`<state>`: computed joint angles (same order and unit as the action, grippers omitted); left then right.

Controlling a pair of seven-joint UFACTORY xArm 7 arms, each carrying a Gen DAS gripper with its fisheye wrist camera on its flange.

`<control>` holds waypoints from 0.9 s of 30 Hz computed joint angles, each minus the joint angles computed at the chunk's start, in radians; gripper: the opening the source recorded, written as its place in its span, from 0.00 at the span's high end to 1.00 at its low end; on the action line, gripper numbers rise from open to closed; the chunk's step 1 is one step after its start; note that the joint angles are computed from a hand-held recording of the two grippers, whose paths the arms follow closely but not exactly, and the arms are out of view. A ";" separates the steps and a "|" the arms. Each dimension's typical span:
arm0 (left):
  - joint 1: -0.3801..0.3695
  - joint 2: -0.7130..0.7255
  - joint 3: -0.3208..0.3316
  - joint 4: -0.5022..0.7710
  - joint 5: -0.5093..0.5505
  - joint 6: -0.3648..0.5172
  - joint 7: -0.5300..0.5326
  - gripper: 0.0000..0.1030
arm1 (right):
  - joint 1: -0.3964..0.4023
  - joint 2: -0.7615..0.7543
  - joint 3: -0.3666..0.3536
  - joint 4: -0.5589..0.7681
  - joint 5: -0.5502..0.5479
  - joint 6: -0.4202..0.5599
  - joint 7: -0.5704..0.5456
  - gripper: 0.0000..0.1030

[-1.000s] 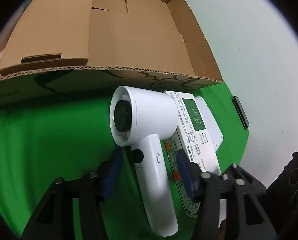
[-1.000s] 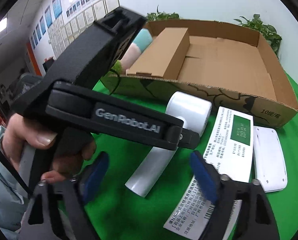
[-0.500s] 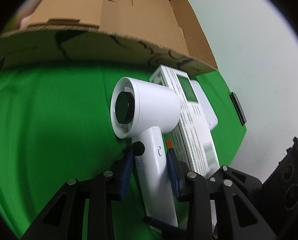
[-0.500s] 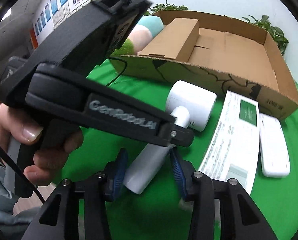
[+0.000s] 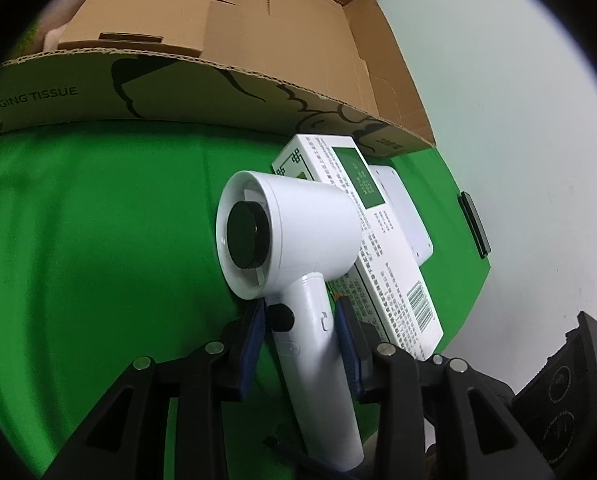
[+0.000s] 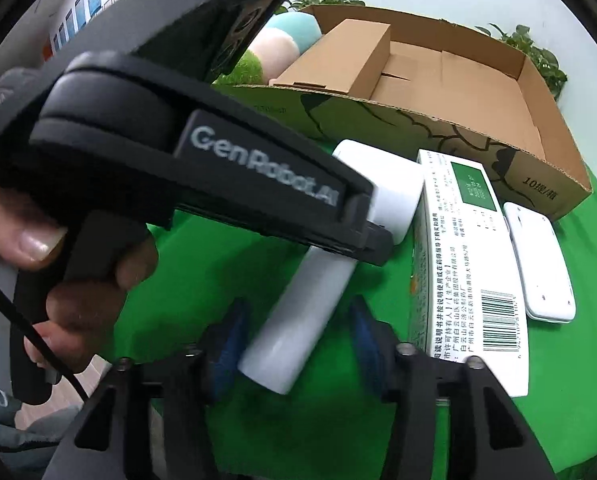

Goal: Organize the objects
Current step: 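Close the left gripper on the hair dryer handle and lift it, then carry the hair dryer with the left gripper into the open box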

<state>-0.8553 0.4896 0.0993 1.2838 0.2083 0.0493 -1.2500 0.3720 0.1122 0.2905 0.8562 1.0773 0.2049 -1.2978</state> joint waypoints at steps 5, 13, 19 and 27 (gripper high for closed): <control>-0.038 -0.005 0.037 -0.006 0.010 -0.006 -0.016 0.67 | 0.000 -0.008 -0.003 -0.001 0.023 0.004 0.015 0.62; -0.149 -0.033 0.160 -0.024 0.100 -0.004 -0.129 0.68 | 0.012 -0.045 -0.023 -0.010 0.086 0.019 -0.025 0.70; -0.192 -0.049 0.216 -0.006 0.206 0.023 -0.221 0.69 | 0.019 -0.073 -0.042 -0.013 0.145 0.042 -0.062 0.71; -0.230 -0.101 0.272 -0.019 0.378 0.056 -0.354 0.69 | 0.037 -0.113 -0.071 -0.003 0.234 0.064 -0.146 0.71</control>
<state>-1.0854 0.3882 0.3710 1.2650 0.5862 0.1057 -1.6037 0.4093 -0.0004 0.2197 0.8536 1.3116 0.2688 -1.4443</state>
